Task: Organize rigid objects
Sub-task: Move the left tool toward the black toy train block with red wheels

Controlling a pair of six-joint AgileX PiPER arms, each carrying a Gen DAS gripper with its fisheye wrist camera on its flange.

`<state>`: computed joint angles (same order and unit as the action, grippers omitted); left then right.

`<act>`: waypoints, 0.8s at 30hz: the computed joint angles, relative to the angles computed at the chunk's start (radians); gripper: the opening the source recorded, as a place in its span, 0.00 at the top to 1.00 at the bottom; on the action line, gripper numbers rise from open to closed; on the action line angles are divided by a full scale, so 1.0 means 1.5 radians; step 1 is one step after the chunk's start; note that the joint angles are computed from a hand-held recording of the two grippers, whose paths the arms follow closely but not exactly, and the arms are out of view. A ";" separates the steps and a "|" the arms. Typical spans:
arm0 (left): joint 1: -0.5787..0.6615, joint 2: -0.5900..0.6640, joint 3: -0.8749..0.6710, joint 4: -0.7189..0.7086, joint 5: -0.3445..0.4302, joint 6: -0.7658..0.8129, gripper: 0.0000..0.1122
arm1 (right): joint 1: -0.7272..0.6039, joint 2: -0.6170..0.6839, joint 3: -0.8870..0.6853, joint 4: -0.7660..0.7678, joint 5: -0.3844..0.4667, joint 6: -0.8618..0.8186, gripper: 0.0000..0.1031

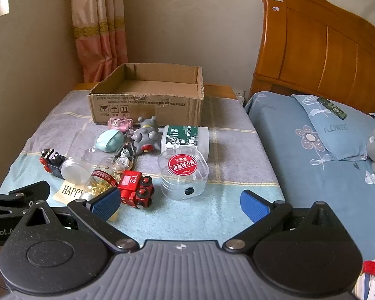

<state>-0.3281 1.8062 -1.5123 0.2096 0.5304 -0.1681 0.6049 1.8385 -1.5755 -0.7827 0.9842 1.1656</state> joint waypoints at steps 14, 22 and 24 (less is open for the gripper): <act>0.003 0.006 -0.010 -0.009 0.004 0.018 0.09 | 0.000 0.005 -0.006 0.002 0.005 0.000 0.00; 0.005 0.011 -0.013 -0.020 0.000 0.031 0.09 | 0.000 0.008 -0.011 0.000 0.009 -0.004 0.00; 0.005 0.012 -0.015 -0.019 0.001 0.031 0.09 | 0.001 0.009 -0.012 -0.001 0.010 -0.005 0.00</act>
